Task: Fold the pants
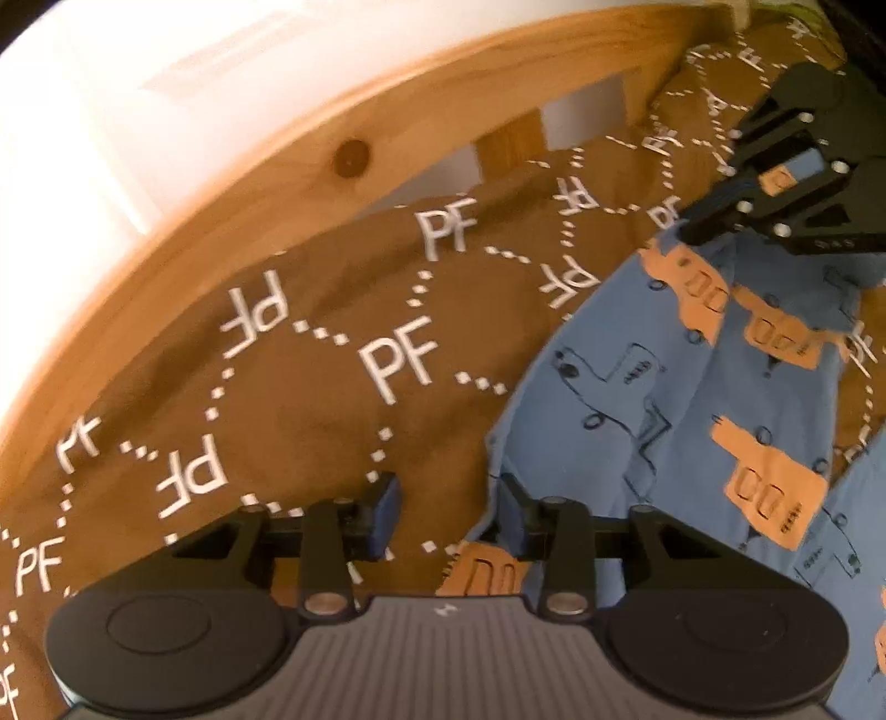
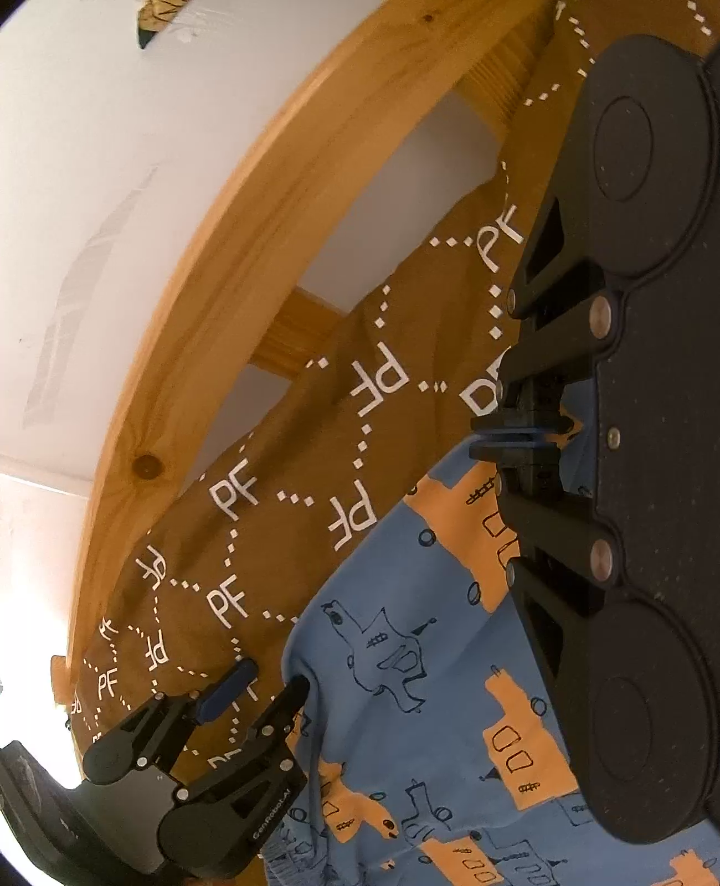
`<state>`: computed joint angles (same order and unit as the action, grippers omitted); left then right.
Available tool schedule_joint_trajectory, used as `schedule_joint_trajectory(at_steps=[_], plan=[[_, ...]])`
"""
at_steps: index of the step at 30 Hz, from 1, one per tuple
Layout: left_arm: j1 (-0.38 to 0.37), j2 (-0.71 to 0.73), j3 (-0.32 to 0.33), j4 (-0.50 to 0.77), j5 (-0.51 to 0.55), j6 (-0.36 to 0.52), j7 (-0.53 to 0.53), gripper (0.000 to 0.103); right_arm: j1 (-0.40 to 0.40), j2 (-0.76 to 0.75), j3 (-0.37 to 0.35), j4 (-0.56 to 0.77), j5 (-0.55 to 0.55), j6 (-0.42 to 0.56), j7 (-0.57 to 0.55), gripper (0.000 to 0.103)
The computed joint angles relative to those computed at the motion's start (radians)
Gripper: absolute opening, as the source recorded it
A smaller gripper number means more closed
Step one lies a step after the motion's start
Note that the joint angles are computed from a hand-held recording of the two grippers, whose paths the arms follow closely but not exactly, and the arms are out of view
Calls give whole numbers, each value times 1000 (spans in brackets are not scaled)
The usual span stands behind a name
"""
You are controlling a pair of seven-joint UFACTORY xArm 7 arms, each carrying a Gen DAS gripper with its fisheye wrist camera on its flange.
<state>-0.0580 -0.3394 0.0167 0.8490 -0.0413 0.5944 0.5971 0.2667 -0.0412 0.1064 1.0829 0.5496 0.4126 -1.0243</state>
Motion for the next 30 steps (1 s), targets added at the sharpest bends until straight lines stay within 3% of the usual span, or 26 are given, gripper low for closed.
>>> schedule_joint_trajectory(at_steps=[1, 3, 5, 8, 12, 16, 18, 21, 23, 28, 30], plan=[[-10, 22, 6, 25, -20, 29, 10, 1, 0, 1, 0, 1, 4, 1, -2, 1], [-12, 28, 10, 45, -48, 86, 4, 0, 0, -2, 0, -1, 8, 0, -4, 1], [-11, 7, 2, 24, -44, 70, 8, 0, 1, -11, -1, -6, 15, -6, -6, 1], [60, -63, -84, -72, 115, -69, -150, 0, 9, -42, -8, -25, 54, -15, -31, 1], [196, -236, -244, -233, 381, -228, -430, 0, 56, -149, -47, -111, 232, -49, -139, 1], [231, -434, -307, -371, 526, -324, -477, 0, 142, -343, -102, -267, 320, -89, -238, 1], [185, -581, -293, -475, 566, -376, -422, 0, 173, -462, -113, -364, 305, -112, -255, 1], [23, -779, -224, -574, 498, -260, -328, 0, 170, -662, -97, -517, 239, -97, -202, 1], [-59, -915, -208, -635, 445, -159, -287, 0, 141, -805, -84, -612, 192, -26, -125, 1], [-264, -1279, -275, -756, 316, 187, -277, 0, 77, -1162, -39, -819, 87, 196, 99, 0], [-346, -1430, -346, -808, 288, 320, -307, 0, 64, -1282, -24, -879, 50, 283, 188, 0]])
